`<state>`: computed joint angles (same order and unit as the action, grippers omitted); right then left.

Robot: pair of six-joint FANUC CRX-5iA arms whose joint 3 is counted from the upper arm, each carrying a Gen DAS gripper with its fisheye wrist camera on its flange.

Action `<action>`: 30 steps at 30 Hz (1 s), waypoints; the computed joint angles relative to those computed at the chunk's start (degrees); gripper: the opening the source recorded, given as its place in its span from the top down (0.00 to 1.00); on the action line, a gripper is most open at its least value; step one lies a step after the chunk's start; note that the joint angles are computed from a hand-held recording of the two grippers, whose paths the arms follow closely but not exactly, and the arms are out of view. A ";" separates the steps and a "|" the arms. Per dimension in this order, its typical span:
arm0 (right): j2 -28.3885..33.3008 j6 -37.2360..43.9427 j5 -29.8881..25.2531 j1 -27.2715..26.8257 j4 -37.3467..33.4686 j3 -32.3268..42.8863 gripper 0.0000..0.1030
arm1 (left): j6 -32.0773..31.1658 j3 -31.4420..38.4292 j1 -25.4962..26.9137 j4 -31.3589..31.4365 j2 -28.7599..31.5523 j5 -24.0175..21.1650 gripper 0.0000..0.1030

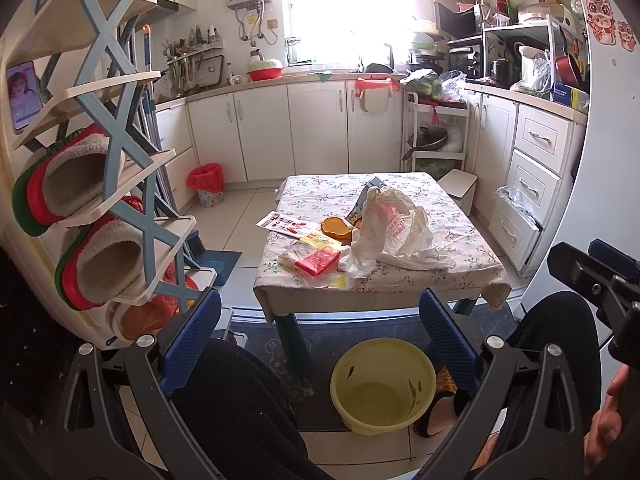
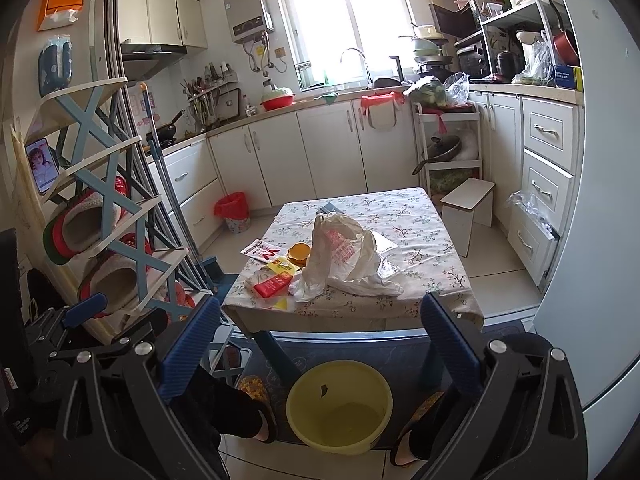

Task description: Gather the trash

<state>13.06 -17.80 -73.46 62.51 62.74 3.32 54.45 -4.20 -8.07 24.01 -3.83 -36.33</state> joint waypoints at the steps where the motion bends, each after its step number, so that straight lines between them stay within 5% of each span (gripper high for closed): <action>1: 0.09 0.09 0.06 -0.01 -0.05 0.06 0.06 | -0.01 -0.02 0.01 -0.06 0.06 0.06 0.08; 30: 1.03 3.76 7.42 -6.19 -3.88 0.07 0.06 | 9.54 11.10 -2.63 -9.62 9.54 -4.64 0.08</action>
